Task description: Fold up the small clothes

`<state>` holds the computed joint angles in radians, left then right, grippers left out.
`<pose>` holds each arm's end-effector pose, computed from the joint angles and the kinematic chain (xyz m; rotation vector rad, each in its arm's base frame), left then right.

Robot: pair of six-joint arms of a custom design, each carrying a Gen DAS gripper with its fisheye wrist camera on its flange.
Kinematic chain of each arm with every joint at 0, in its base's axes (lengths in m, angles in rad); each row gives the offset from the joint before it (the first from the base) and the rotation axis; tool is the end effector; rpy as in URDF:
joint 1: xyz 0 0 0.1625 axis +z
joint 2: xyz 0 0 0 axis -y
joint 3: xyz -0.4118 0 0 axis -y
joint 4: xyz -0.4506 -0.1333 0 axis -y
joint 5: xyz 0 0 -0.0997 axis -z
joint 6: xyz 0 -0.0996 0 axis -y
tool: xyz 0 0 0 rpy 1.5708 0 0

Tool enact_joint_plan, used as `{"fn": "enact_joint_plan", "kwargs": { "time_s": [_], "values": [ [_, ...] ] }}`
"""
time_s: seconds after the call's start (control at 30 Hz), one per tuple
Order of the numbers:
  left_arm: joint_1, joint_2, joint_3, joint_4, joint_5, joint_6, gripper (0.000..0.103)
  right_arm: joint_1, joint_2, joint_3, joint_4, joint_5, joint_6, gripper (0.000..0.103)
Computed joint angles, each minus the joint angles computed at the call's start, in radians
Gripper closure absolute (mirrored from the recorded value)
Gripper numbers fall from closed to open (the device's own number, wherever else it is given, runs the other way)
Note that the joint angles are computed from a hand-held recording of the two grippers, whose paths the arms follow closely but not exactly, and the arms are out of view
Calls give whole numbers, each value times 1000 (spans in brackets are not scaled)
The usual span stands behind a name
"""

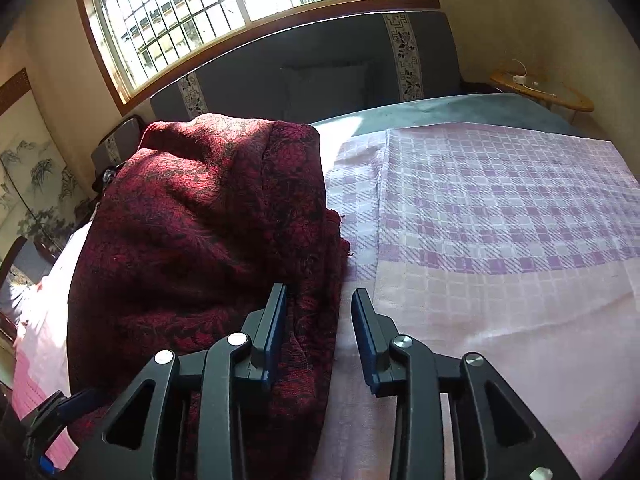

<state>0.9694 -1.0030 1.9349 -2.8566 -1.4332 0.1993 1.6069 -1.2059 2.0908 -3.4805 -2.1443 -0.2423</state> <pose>-0.2284 -0.5926 0.0900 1.1448 2.8006 -0.5717 0.0993 -0.5524 0.2403 -0.0568 -2.2559 1.1781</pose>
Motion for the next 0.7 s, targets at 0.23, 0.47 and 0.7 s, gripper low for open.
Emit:
{"fn": "enact_joint_plan", "kwargs": {
  "time_s": [0.23,0.47,0.7],
  "values": [
    [-10,2,5,-11,26,4,18,2,6,-4,-8,-20,5,66],
    [-21,3,12,-21,55,9,17,6,10,-7,-11,-34,8,63],
    [-23,4,13,-23,61,9,17,7,10,-6,-10,-36,11,62]
  ]
}}
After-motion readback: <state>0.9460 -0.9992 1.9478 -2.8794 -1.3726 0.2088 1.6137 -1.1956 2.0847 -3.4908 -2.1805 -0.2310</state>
